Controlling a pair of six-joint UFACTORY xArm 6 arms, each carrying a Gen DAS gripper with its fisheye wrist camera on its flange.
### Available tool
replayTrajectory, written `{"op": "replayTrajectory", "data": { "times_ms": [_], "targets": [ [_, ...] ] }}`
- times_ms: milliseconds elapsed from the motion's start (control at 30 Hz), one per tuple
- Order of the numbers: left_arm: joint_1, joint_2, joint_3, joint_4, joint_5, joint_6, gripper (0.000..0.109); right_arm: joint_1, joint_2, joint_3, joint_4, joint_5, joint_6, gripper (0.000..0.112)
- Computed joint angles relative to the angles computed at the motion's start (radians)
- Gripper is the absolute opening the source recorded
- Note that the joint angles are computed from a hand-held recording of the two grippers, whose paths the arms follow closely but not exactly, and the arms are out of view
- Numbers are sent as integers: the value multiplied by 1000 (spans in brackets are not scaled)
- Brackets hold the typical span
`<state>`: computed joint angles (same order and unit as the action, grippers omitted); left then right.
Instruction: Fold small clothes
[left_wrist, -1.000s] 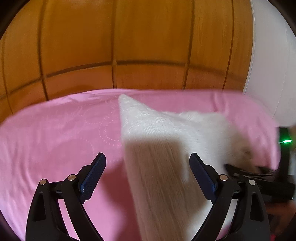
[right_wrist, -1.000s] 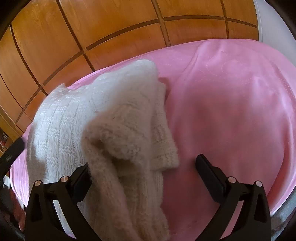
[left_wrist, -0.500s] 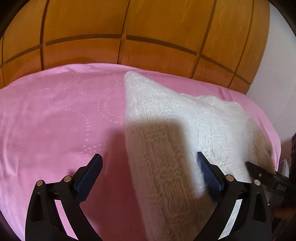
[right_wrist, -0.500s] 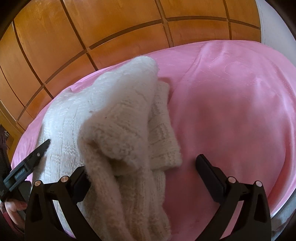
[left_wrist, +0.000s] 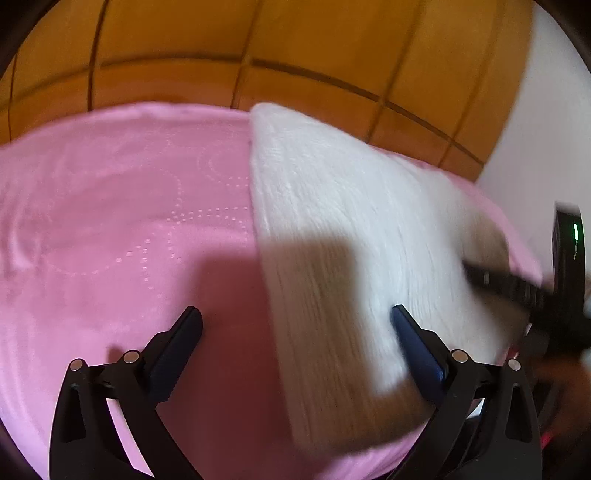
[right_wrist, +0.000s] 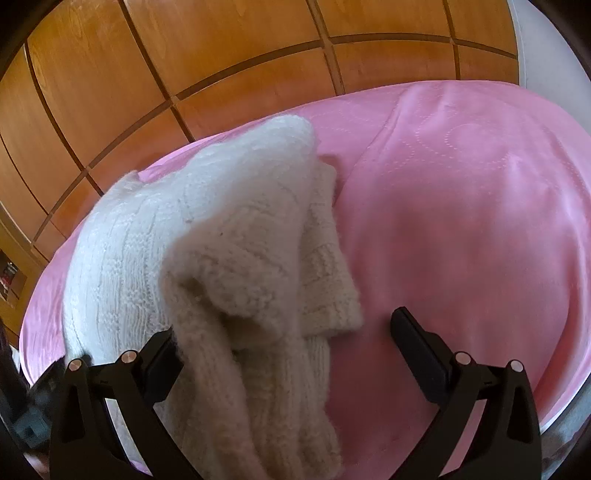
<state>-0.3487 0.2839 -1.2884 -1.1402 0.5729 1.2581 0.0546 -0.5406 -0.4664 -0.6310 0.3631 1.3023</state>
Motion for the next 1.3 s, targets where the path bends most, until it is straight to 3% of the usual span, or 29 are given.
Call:
{"op": "replayTrajectory", "data": {
  "times_ms": [733, 900, 1300],
  "targets": [
    [60, -62, 92, -73, 76, 66, 99, 43, -6, -20, 45, 59, 28, 101],
    [66, -87, 111, -124, 54, 102, 99, 55, -8, -25, 45, 76, 42, 101],
    [72, -78, 88, -105, 39, 39, 99, 90, -26, -42, 108, 147, 28, 101]
  ]
}}
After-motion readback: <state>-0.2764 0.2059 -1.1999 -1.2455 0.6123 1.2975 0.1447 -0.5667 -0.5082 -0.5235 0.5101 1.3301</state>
